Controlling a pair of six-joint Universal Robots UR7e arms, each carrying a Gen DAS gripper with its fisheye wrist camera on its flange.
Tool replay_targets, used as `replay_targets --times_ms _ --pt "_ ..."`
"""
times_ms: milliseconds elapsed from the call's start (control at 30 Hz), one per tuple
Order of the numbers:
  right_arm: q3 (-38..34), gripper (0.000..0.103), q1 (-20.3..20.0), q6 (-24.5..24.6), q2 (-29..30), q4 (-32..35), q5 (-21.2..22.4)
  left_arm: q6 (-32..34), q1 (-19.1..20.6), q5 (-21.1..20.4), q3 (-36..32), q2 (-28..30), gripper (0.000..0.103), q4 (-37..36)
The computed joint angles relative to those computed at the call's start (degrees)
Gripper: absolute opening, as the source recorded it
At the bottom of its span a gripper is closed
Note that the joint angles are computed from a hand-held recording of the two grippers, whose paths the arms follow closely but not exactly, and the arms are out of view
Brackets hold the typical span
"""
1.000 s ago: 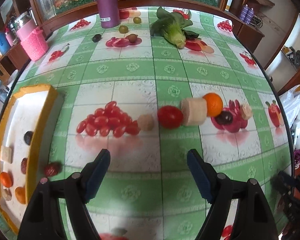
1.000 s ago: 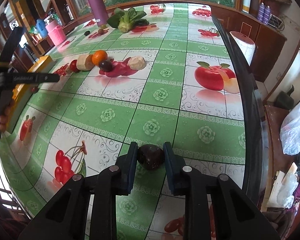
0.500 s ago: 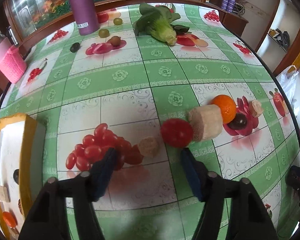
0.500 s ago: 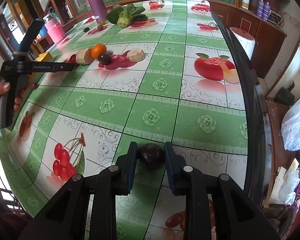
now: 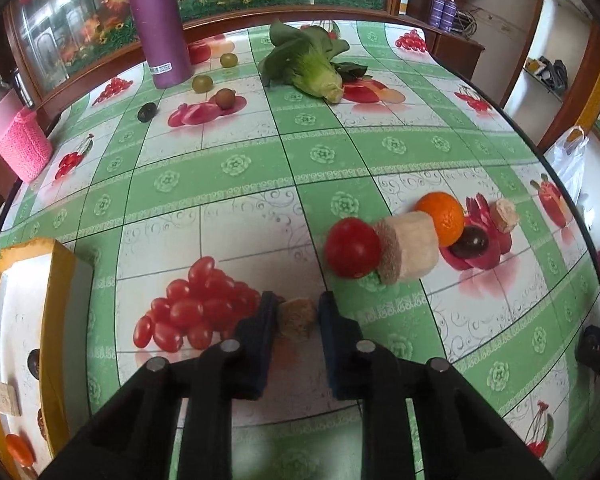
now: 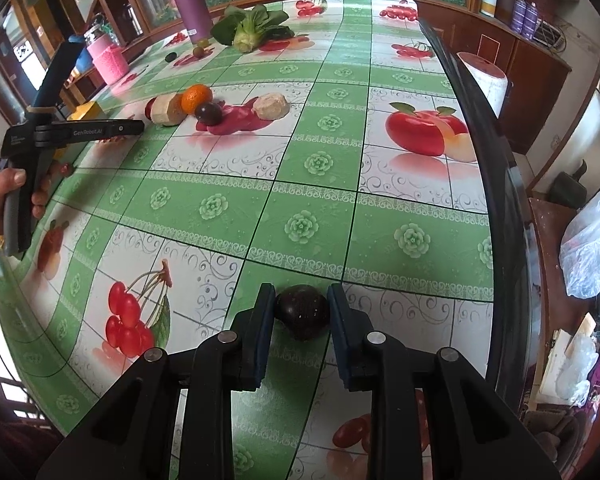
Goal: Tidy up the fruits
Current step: 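Grasp another dark plum with the right gripper while the left gripper grasps a bread cube, then carry the plum and bread cube over the white tray with both grippers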
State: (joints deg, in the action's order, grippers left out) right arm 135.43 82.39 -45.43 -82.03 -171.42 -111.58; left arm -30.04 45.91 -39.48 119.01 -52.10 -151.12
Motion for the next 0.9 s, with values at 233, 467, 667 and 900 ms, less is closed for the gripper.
replay_targets --times_ms 233,467,667,900 --pt "1.7 0.025 0.22 -2.16 0.66 -5.26 -0.54 -6.66 -1.82 1.07 1.33 -0.73 0.025 4.14" --pt "3.55 0.025 1.53 -1.43 -1.6 -6.13 -0.44 -11.45 -4.39 -4.99 5.92 -4.56 0.025 4.2" --pt "4.54 0.025 4.82 1.18 -0.84 -6.76 -0.28 -16.07 -7.29 -7.8 11.17 -10.04 0.024 2.78" --pt "5.23 0.025 10.63 4.03 3.5 -9.52 -1.47 -19.28 -11.27 -7.15 17.24 -17.82 0.024 2.06"
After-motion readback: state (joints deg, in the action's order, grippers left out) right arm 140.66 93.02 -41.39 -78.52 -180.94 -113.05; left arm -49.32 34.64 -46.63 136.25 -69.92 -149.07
